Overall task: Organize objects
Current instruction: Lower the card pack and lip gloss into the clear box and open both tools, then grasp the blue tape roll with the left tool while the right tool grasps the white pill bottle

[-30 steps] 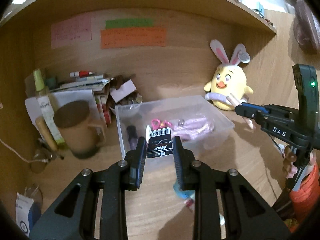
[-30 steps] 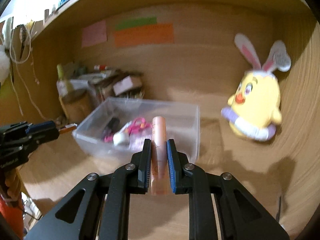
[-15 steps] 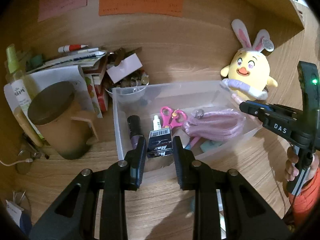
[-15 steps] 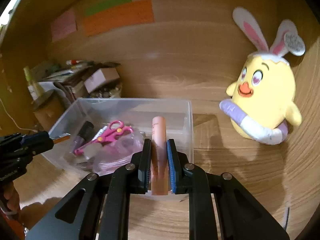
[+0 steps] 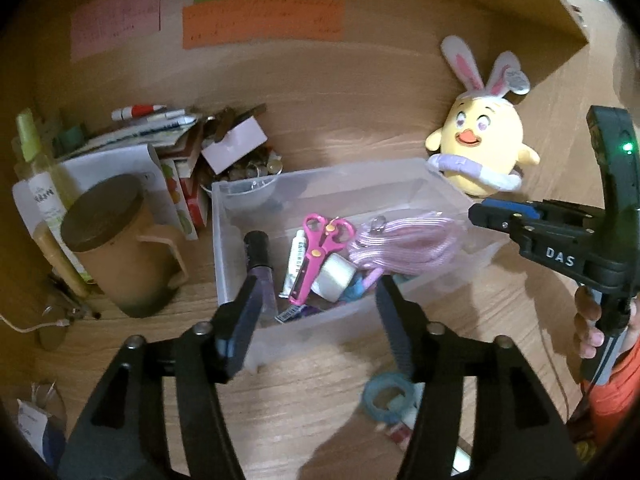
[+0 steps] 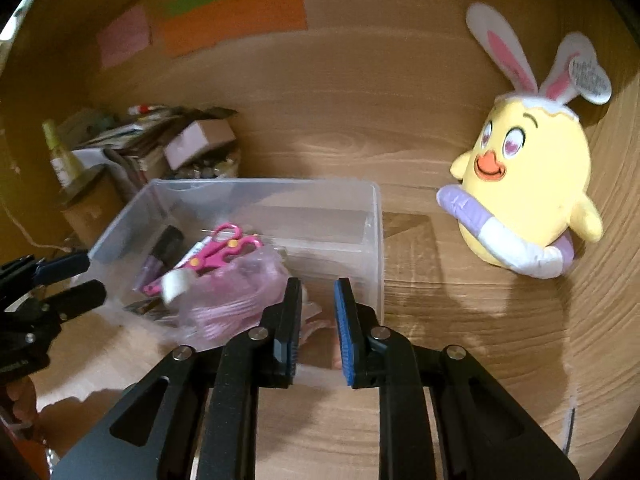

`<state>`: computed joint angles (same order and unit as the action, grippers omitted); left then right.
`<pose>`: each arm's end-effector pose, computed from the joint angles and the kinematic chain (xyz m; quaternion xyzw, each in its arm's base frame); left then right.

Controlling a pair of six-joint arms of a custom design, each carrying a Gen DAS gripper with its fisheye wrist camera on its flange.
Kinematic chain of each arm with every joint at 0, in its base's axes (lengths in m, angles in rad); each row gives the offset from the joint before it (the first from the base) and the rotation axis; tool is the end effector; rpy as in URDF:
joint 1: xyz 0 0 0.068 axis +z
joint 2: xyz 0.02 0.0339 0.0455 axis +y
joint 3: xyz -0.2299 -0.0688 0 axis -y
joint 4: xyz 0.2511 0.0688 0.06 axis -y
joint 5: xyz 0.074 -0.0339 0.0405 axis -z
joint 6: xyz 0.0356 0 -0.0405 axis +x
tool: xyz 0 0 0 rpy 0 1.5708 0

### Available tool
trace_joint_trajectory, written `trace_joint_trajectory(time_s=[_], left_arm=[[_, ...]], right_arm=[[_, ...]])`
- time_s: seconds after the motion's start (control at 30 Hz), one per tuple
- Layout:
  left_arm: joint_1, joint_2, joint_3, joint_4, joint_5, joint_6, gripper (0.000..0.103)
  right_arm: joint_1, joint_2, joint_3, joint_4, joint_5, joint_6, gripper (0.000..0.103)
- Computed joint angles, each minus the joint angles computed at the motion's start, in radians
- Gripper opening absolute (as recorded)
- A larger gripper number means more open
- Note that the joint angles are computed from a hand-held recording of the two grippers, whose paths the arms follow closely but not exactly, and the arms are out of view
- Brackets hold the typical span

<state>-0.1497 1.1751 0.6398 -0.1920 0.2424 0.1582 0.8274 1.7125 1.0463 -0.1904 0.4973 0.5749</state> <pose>0.2549 -0.0471 0.1770 0.1878 0.8874 -0.1086 0.4068 0.2534 0.2505 0.1535 -0.0290 0.9117 0.0424 0.4076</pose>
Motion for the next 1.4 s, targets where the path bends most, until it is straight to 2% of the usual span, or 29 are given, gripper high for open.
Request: trace_joint_trajectory(time_s=[0.13, 0.23, 0.37, 0.47, 0.57, 0.7, 0.87, 0.93, 1.07, 1.27, 1.4], left_arm=[[0.003, -0.100, -0.051, -0.041, 0.006, 0.016, 0.070], [0.026, -0.148, -0.076, -0.088, 0.040, 0.029, 0.077], [0.062, -0.196, -0.124, -0.118, 0.072, 0.045, 0.083], [0.095, -0.179, -0.149, -0.132, 0.095, 0.062, 0.083], [0.112, -0.094, -0.132, -0.160, 0.135, 0.071, 0.082], [0.095, -0.003, -0.119, -0.165, 0.154, 0.083, 0.070], [0.054, 0.054, -0.105, -0.145, 0.160, 0.072, 0.066], [0.032, 0.074, -0.096, -0.131, 0.152, 0.059, 0.066], [-0.010, 0.144, -0.053, -0.105, 0.129, 0.040, 0.059], [-0.040, 0.236, -0.001, -0.090, 0.125, 0.026, 0.040], [-0.040, 0.189, -0.029, -0.073, 0.117, 0.015, 0.040]], right_arm=[[0.066, -0.085, -0.066, 0.015, 0.023, 0.000, 0.031], [0.123, -0.107, -0.082, 0.001, 0.042, 0.008, 0.034], [0.183, -0.101, -0.101, 0.015, 0.010, 0.038, 0.039], [0.210, -0.062, -0.108, 0.049, -0.029, 0.066, 0.040], [0.210, 0.025, -0.078, 0.083, -0.103, 0.085, 0.040], [0.193, 0.129, -0.024, 0.092, -0.168, 0.100, 0.040], [0.180, 0.186, 0.002, 0.087, -0.204, 0.100, 0.040], [0.179, 0.194, 0.008, 0.074, -0.194, 0.097, 0.039], [0.170, 0.184, -0.007, 0.065, -0.177, 0.085, 0.027], [0.176, 0.152, -0.049, 0.073, -0.133, 0.092, 0.027], [0.181, 0.107, -0.091, 0.087, -0.115, 0.100, 0.027]])
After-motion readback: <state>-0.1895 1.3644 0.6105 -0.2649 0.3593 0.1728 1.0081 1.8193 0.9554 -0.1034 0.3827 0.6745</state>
